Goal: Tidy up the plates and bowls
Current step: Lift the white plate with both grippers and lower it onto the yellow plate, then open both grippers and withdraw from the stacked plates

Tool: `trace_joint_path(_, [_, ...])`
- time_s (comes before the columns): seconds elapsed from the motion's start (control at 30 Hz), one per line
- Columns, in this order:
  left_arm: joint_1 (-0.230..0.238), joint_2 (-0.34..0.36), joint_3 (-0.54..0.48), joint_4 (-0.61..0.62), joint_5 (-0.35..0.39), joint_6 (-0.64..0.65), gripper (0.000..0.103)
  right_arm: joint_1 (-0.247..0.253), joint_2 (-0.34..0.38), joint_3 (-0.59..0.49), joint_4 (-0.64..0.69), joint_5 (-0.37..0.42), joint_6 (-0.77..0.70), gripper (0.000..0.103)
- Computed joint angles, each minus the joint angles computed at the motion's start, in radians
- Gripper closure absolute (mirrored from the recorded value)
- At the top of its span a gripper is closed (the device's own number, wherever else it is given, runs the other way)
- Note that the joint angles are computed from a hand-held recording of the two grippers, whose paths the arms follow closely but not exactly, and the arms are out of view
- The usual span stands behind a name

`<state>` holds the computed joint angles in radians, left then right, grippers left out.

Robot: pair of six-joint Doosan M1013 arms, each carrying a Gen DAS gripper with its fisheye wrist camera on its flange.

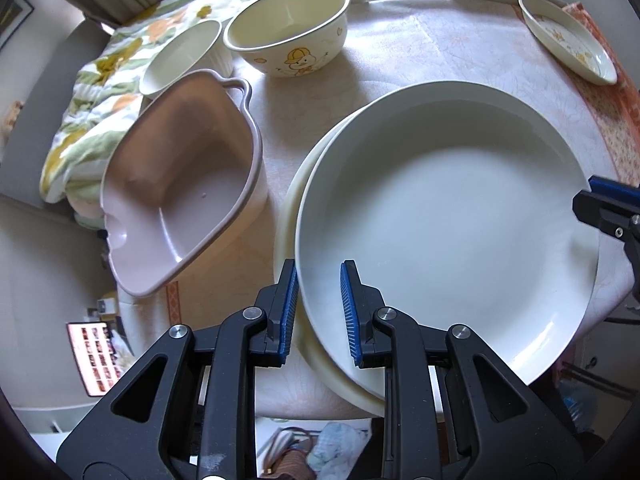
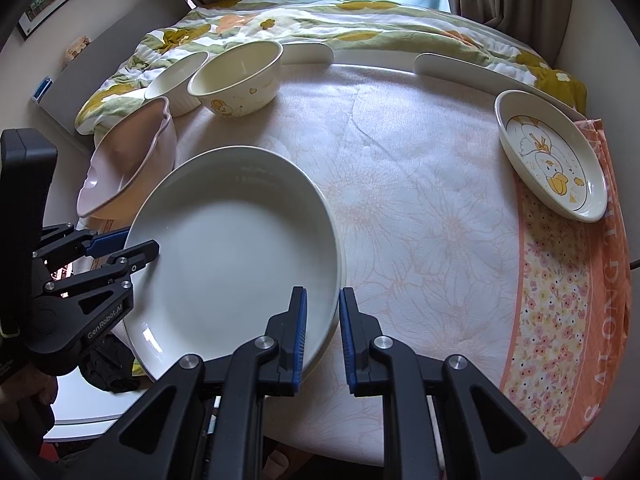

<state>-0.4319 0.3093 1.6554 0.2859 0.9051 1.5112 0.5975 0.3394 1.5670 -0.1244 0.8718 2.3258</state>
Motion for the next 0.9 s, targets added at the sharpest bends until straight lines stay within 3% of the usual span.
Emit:
trace_joint_path(0.1, [-0.018,-0.005,0.015,0.088,-0.018,-0.040,0.084,-0.002,-0.003,0.002,0.022,-0.017,-0.015,0.088])
trace_joint_path(0.33, [-0.010,-0.002,0.009,0.059,-0.017,-0.014,0.084,-0.003,-0.001,0.005,0.036,-0.024,-0.018,0.088])
trace_joint_path(0.5, [0.012,-0.043,-0.003,-0.032,-0.044,0.048,0.084,-0.003,-0.024,0.007,0.007,-0.029,0.020,0.088])
trace_joint_path(0.63, [0.046,-0.087,-0.020,-0.152,-0.133,0.122,0.084,-0.006,-0.055,0.003,-0.046,-0.011,0.098,0.088])
trace_joint_path(0.67, [0.053,-0.094,-0.030,-0.178,-0.155,0.143,0.083,-0.006,-0.065,0.004,-0.059,-0.011,0.120,0.088])
trace_joint_path(0.7, [0.056,-0.096,-0.038,-0.194,-0.168,0.158,0.072,-0.006,-0.075,0.007,-0.074,-0.013,0.145,0.088])
trace_joint_path(0.73, [0.059,-0.097,-0.047,-0.216,-0.186,0.181,0.058,-0.004,-0.090,0.014,-0.102,-0.019,0.187,0.080])
trace_joint_path(0.77, [0.062,-0.098,-0.054,-0.244,-0.205,0.208,0.009,-0.001,-0.101,0.020,-0.131,-0.022,0.226,0.057])
trace_joint_path(0.8, [0.066,-0.104,-0.050,-0.292,-0.256,0.250,0.001,0.004,-0.118,0.031,-0.178,-0.026,0.286,0.037])
trace_joint_path(0.83, [0.069,-0.105,-0.052,-0.347,-0.281,0.303,0.000,0.009,-0.130,0.039,-0.217,-0.028,0.334,0.007])
trace_joint_path(0.87, [0.071,-0.103,-0.058,-0.411,-0.289,0.366,0.000,0.015,-0.143,0.049,-0.261,-0.030,0.384,0.000])
trace_joint_path(0.9, [0.073,-0.089,-0.079,-0.490,-0.266,0.444,0.000,0.022,-0.156,0.059,-0.312,-0.028,0.439,0.000])
